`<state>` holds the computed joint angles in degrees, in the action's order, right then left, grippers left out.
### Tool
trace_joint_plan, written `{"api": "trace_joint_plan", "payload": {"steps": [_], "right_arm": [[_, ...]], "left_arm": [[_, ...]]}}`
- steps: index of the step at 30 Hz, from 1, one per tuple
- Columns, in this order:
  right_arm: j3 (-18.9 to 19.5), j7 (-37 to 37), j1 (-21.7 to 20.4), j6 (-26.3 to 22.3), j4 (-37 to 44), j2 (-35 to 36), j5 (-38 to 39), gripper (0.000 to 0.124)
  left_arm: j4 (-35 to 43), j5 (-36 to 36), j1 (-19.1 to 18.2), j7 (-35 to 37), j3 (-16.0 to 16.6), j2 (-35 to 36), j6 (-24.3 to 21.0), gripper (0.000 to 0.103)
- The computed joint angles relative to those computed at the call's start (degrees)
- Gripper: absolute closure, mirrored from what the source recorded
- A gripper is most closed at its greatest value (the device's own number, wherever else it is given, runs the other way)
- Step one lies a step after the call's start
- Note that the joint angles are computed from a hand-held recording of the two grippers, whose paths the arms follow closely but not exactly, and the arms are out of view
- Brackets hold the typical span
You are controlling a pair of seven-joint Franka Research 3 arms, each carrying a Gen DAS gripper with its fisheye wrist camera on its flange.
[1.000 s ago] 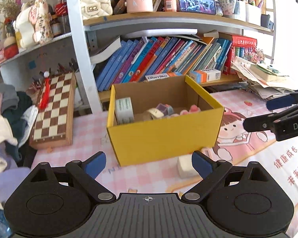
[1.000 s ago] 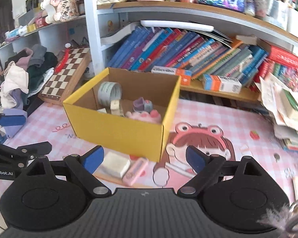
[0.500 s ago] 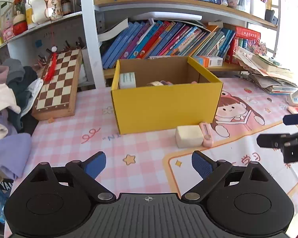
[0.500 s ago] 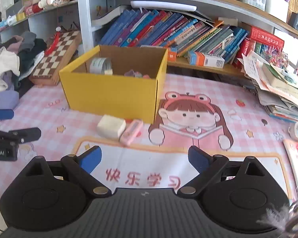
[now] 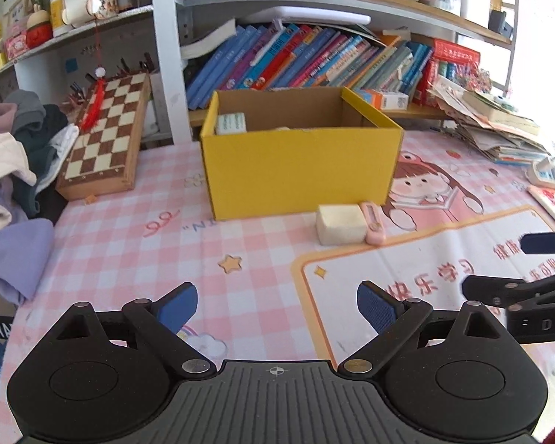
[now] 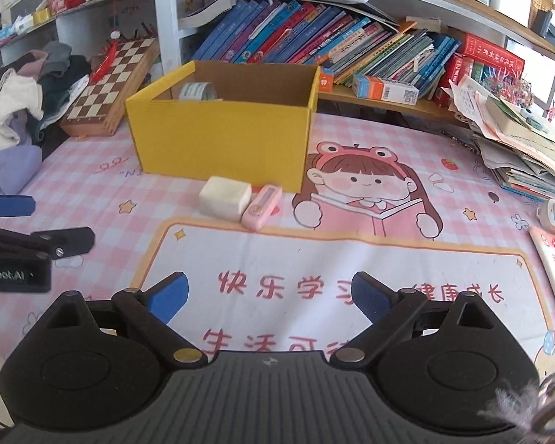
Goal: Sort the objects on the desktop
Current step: 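Approach the white eraser with the left gripper and the pink pencil case with the right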
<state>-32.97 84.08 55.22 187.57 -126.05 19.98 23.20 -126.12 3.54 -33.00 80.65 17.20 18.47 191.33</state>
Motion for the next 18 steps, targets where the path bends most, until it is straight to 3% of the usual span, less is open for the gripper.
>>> {"api": "trace_joint_plan", "payload": {"steps": [2,5,9,16,18], "right_arm": [[-0.4,-0.2,0.8,-0.4,0.0,0.1,-0.3,0.028],[-2.2,0.2,2.7,-1.1,-0.1,0.6,-1.0,0.028],[-0.6,1.5,0.9,-1.7,-0.2,0.1,-2.7,0.028],[0.2,4.0,-0.8,-1.8,0.5,0.6,-5.2,0.028],[0.3,4.6,-1.4,-2.1,1.0,0.9,-5.6,0.029]], "left_arm": [[-0.3,0.6,0.7,0.2,-1.1,-0.2,-0.3,0.008],[-0.6,1.0,-0.9,0.7,0.2,-0.1,-0.6,0.008],[-0.6,2.6,4.3,-0.7,-4.7,-0.4,-0.7,0.008],[0.7,4.5,4.1,-2.0,-4.3,0.5,-1.2,0.008],[1.3,4.7,2.5,-2.3,-2.6,1.1,-1.0,0.008]]}}
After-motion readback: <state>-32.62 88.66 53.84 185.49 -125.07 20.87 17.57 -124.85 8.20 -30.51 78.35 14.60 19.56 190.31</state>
